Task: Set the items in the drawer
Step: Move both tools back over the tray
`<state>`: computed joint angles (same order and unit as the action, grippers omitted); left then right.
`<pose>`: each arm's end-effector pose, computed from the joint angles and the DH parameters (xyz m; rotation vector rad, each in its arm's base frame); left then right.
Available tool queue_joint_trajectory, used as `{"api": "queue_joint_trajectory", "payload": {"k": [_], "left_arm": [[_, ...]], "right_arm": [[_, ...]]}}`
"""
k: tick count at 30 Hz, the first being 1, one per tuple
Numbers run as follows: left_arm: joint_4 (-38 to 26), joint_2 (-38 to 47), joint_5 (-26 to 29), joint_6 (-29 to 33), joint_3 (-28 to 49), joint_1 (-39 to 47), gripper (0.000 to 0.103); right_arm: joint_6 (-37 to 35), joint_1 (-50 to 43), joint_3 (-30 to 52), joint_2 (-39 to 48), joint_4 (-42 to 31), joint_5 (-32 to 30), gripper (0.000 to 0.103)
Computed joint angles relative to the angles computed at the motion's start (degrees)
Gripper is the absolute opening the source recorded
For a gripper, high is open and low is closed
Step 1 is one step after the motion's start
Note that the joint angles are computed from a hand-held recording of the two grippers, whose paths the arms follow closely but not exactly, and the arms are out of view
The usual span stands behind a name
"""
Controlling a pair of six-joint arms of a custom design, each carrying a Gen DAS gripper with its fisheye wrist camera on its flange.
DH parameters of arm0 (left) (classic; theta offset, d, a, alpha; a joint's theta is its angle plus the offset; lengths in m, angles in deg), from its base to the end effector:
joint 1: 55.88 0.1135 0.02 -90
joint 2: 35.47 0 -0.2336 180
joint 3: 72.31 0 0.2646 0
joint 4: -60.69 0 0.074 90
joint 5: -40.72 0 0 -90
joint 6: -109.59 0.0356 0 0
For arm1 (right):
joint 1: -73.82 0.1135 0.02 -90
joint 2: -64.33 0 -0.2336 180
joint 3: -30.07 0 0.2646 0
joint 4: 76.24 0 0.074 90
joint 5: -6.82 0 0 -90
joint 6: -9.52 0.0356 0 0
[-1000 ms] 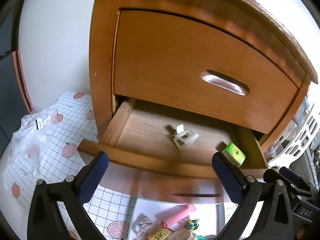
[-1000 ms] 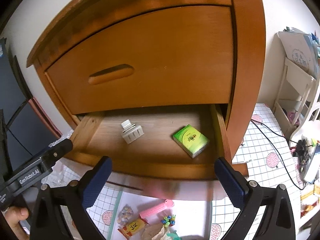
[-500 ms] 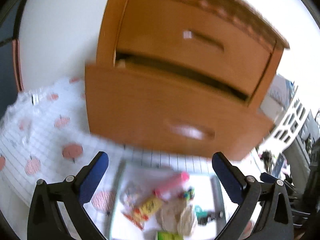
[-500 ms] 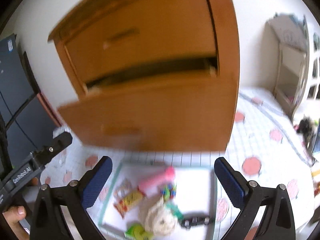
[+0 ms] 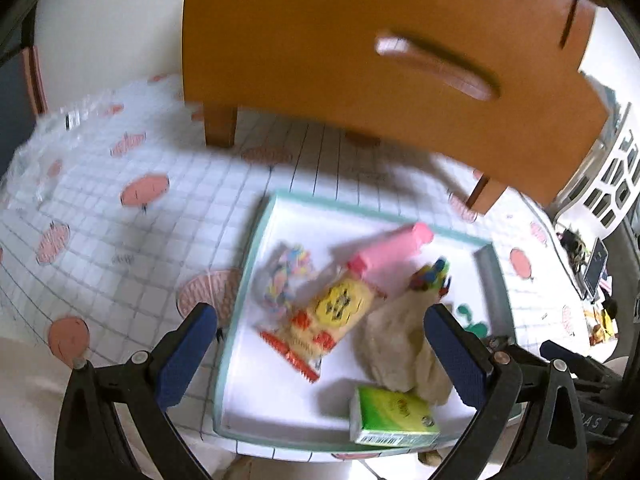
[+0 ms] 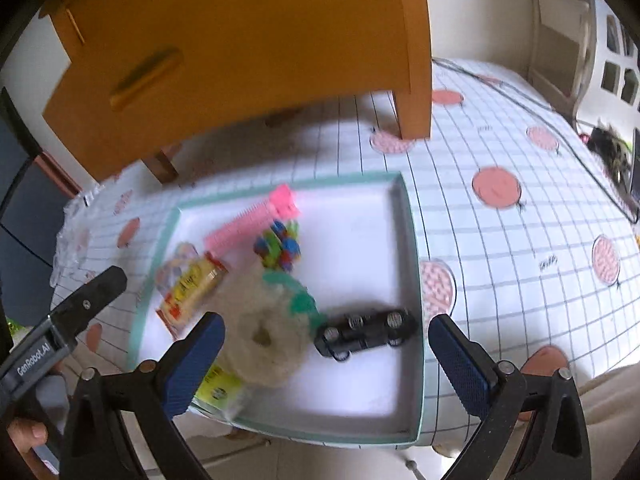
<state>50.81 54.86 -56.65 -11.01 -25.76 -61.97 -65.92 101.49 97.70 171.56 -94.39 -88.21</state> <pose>0.2761 -0.0249 0.0760 -0.5820 2.4306 -0.1054 0.3098 0.1660 0.0754 -0.3324 2.6007 0.3805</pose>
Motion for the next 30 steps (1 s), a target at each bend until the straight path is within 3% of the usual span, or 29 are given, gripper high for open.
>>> {"api": "queue_joint_trajectory", "payload": {"k": [7, 14, 30], "left_arm": [[-2.42, 5.48, 8.50, -1.57, 2.92, 1.87, 0.103], [-11.01, 10.51, 7.04, -0.11, 8.80, -1.75, 0.103], [-16.87, 16.25, 10.98, 5.32, 14.62, -7.32, 0.102]], "right_arm": [[-0.02, -0.25, 1.57, 4.65, -0.30, -1.37, 0.103], [0.41, -0.28, 0.42, 3.89, 1.78, -0.78, 0.103], [0.97, -1.77, -0.13, 3.30, 4.02, -3.46, 0.103]]}}
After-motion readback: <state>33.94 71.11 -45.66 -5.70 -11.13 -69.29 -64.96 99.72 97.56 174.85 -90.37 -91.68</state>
